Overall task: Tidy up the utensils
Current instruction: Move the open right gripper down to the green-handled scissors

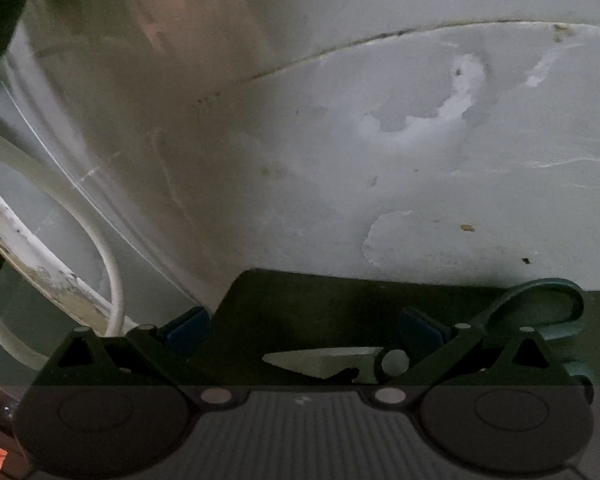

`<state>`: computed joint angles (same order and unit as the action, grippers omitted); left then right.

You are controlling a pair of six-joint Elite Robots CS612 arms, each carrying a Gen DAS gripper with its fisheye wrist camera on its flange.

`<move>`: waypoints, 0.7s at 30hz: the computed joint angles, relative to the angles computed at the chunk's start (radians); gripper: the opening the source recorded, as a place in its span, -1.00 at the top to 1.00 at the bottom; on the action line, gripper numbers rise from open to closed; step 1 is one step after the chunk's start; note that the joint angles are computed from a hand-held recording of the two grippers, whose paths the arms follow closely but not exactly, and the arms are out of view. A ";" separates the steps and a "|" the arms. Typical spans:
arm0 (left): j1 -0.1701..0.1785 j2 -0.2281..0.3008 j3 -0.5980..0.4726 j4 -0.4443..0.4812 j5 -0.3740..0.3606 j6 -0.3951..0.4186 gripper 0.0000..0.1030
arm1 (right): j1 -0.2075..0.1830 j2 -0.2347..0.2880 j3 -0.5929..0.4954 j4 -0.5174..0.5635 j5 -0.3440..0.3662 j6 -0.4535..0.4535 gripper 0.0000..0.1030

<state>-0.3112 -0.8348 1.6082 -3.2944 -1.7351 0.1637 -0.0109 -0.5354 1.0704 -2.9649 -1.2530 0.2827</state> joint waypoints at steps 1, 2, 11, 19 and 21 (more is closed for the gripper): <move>0.000 0.000 -0.001 0.002 0.000 -0.001 -0.48 | -0.001 0.001 -0.003 0.005 0.008 -0.002 -0.99; 0.000 0.000 -0.002 0.001 0.000 -0.001 -0.48 | 0.001 0.003 -0.008 0.015 0.008 -0.006 -0.99; 0.000 0.000 -0.002 0.004 0.001 -0.002 -0.48 | 0.003 -0.008 0.007 0.028 0.005 -0.021 -0.99; 0.000 0.000 -0.002 0.002 0.000 -0.003 -0.48 | -0.003 -0.036 0.063 0.008 0.033 0.003 -0.99; 0.000 0.001 -0.002 -0.002 0.000 -0.004 -0.48 | -0.008 -0.053 0.095 -0.005 0.050 0.012 -0.99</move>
